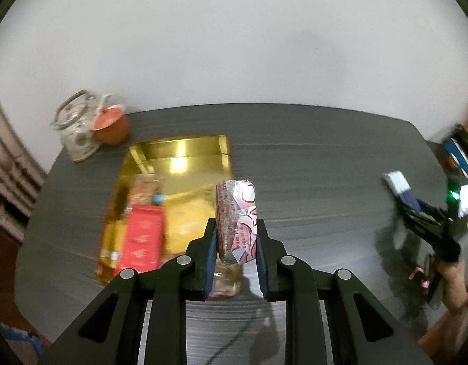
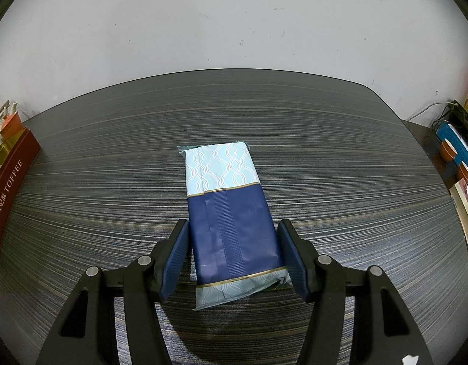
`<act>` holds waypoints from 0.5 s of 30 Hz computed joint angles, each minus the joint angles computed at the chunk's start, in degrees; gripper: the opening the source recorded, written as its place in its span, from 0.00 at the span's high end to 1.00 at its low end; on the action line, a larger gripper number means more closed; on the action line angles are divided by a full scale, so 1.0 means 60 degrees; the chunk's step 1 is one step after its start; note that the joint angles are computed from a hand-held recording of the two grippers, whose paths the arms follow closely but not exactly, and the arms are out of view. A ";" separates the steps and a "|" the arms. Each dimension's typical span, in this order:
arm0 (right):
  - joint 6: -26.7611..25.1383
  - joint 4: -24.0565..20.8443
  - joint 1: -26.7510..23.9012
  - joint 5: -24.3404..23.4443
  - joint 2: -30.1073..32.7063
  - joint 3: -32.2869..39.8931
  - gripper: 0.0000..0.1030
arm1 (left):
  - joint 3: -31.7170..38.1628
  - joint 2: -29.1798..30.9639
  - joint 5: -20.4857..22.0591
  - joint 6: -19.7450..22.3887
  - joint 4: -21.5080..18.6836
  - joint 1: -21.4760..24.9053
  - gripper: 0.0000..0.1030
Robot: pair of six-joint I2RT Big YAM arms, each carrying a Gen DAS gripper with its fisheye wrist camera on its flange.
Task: Organize snacks
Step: 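Carry the pink candy into the gold tin and open the left gripper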
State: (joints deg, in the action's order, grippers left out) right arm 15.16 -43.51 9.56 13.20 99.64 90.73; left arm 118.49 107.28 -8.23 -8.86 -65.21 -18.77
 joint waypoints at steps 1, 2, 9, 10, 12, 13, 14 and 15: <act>0.0004 0.0001 0.0006 0.0005 0.0005 0.0003 0.45 | -0.0010 -0.0017 -0.0011 -0.0006 -0.0002 0.0098 0.77; -0.0001 -0.0001 0.0002 0.0004 0.0002 0.0002 0.45 | -0.0001 -0.0019 -0.0060 -0.0016 -0.0007 0.0220 0.77; -0.0008 0.0004 -0.0006 -0.0002 -0.0003 -0.0005 0.45 | 0.0184 0.0212 -0.0065 -0.0053 -0.0195 0.0904 0.77; -0.0004 0.0006 -0.0001 0.0001 0.0000 -0.0006 0.45 | 0.0310 0.0345 -0.0039 -0.0036 -0.0303 0.0997 0.77; -0.0006 0.0008 -0.0003 -0.0001 -0.0002 -0.0008 0.45 | 0.0484 0.0569 0.0080 0.0006 -0.0397 0.1163 0.77; -0.0006 0.0008 -0.0003 -0.0001 -0.0002 -0.0008 0.45 | 0.0580 0.0687 0.0107 -0.0022 -0.0448 0.1223 0.77; -0.0006 0.0008 -0.0003 -0.0001 -0.0002 -0.0008 0.45 | 0.0702 0.0828 0.0209 -0.0041 -0.0527 0.1290 0.77; -0.0014 0.0005 -0.0009 -0.0003 -0.0008 -0.0011 0.45 | 0.0828 0.0958 0.0275 -0.0068 -0.0616 0.1333 0.77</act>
